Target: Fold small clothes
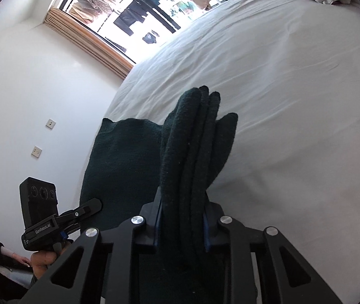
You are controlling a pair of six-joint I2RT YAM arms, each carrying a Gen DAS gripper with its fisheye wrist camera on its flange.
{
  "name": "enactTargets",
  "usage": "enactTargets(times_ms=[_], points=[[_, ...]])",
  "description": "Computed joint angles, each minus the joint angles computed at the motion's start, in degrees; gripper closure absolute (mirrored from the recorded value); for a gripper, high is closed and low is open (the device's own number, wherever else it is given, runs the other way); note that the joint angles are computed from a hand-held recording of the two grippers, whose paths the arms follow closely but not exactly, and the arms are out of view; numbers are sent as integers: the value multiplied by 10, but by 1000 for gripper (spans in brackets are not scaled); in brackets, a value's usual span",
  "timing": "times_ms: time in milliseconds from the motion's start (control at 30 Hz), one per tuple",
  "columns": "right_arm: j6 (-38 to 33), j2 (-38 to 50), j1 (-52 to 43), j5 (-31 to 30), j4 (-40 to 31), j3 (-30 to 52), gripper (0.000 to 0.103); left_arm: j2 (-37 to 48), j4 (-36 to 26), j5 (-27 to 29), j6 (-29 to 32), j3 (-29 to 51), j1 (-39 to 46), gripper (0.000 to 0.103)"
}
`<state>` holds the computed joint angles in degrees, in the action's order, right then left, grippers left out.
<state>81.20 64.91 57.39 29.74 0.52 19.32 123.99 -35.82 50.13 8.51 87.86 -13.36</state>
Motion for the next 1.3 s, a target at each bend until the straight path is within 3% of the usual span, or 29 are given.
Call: enactTargets(times_ms=[133,233,333,467,533,667,767,900,1000,1133,1267,1300], points=[[12,97,79,48,76,67,77,-41,-116,19,121,8,92,69],[3,201,104,37,156,120,77,-49,-199,9,225,20,167,69],[9,317,129,21,228,178,77,-42,-242,-11,293,24,232,69],[45,445,149,19,254,247,77,13,-246,-49,341,28,286,67],[84,490,157,26,271,255,76,47,-232,-49,351,22,307,59],[91,517,169,49,382,215,74,61,-215,-21,357,12,321,44],[93,506,170,45,387,200,65,69,-231,-14,374,20,335,42],[142,463,187,93,281,212,51,63,-218,-20,378,15,352,42],[228,420,220,144,127,232,49,-12,-126,-41,345,-57,366,42],[249,406,252,186,-42,319,49,-123,-18,-53,329,-150,401,42],[266,448,276,218,-277,488,40,-317,186,-74,305,-327,423,37],[277,471,284,230,-353,549,35,-369,237,-73,296,-374,432,25]])
